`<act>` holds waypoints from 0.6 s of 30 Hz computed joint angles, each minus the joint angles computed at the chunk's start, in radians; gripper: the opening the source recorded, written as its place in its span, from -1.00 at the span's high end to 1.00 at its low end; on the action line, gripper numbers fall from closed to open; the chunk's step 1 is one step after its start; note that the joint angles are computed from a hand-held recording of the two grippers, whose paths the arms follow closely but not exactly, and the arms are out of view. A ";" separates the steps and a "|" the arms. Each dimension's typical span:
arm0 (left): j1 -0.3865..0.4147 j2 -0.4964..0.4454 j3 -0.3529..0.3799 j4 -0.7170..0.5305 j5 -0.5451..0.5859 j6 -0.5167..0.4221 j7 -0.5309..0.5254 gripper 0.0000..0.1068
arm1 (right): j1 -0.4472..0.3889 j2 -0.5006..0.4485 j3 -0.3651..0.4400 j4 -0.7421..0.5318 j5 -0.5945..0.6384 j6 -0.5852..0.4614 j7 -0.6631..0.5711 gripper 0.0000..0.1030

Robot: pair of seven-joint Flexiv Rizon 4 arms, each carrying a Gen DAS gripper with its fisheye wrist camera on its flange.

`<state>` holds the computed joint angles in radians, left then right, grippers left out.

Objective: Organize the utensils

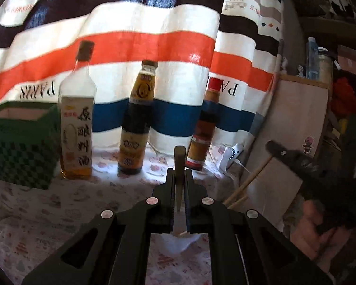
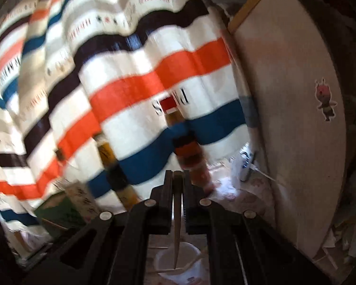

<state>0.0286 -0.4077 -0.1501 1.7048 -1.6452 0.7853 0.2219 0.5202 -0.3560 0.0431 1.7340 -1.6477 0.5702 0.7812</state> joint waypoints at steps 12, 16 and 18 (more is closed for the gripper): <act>-0.003 -0.110 -0.019 -0.085 0.206 0.041 -0.121 0.89 | -0.058 -0.083 -0.042 -0.066 0.107 0.302 -0.156 0.88; 0.026 -0.114 -0.050 -0.096 0.265 0.040 -0.135 0.89 | -0.081 -0.100 -0.055 -0.071 0.121 0.397 -0.126 0.85; 0.028 -0.087 -0.069 -0.062 0.184 0.082 -0.020 0.82 | -0.079 -0.103 -0.063 -0.070 0.125 0.408 -0.119 0.68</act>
<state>0.0569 -0.4942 -0.2196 1.6429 -1.4616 0.8673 0.2024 0.4412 -0.4587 -0.0200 1.6638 -1.5225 0.9781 0.6618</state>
